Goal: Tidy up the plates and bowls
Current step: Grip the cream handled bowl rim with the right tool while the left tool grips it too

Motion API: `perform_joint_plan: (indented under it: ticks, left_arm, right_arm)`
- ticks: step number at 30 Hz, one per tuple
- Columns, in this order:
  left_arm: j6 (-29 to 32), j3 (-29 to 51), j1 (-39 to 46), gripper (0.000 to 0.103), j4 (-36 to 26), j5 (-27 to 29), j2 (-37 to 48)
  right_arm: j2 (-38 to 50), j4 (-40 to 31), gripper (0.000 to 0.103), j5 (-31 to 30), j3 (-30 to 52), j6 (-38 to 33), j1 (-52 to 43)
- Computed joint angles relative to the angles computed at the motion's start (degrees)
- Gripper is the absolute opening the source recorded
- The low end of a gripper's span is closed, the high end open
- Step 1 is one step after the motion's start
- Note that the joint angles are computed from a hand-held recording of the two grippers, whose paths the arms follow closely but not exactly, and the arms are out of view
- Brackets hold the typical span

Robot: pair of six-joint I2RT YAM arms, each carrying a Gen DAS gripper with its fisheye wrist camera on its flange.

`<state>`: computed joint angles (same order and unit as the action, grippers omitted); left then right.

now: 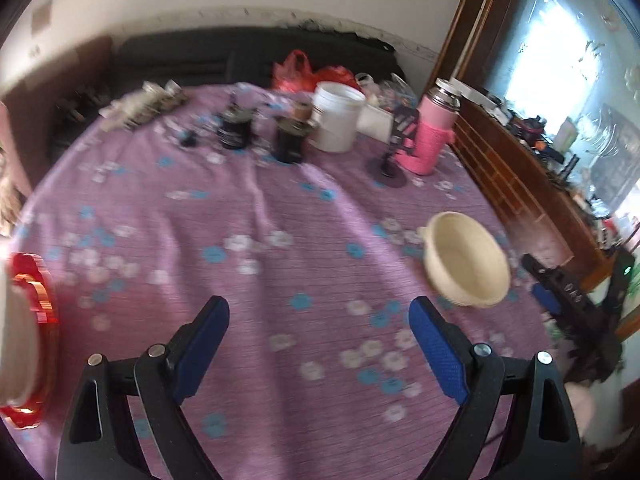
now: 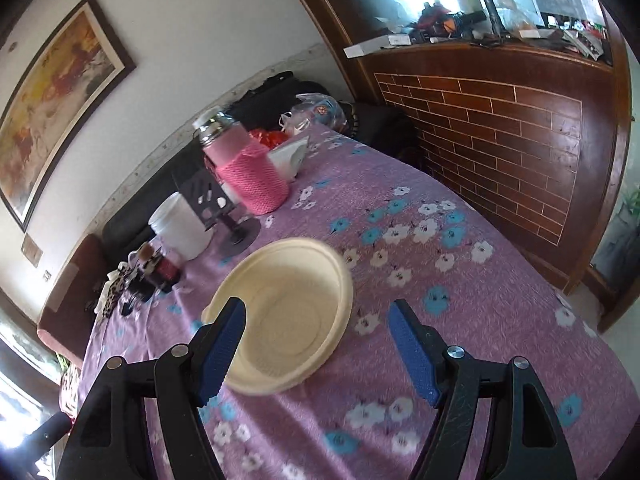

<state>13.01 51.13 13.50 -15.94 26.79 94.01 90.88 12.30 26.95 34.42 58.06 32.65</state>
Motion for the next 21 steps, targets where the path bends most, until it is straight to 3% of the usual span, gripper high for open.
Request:
perform_joint_plan:
  ticks: [3, 7, 11, 16, 19, 21]
  left_arm:
    - [-5.2, 6.0, -5.1, 0.089, -1.3, -0.4, 6.7]
    - [-10.3, 12.4, -10.9, 0.077, -1.2, -3.1, 13.6]
    - [-13.9, 16.9, -15.6, 0.077, -0.3, -4.8, 18.7]
    - [-17.3, 23.5, -21.0, 0.077, -1.5, -4.8, 26.5]
    - [-17.7, 25.3, -24.0, 0.077, -1.4, -7.8, 29.5]
    - [-17.5, 26.0, -25.0, 0.075, -1.8, -8.1, 31.0]
  right_arm:
    - [2.8, 4.2, 0.078, -3.6, 0.1, -1.7, -4.0]
    - [7.0, 10.6, 0.076, -4.6, -0.8, -3.5, -5.4]
    - [10.8, 10.6, 0.062, -8.3, 1.1, -5.2, -6.9]
    - [12.6, 11.7, 0.06, -10.7, 1.9, -6.1, -7.6]
    - [14.4, 10.6, 0.059, -13.0, 3.4, -6.2, -7.9]
    - [15.4, 10.2, 0.049, -13.6, 4.4, -6.4, -7.8]
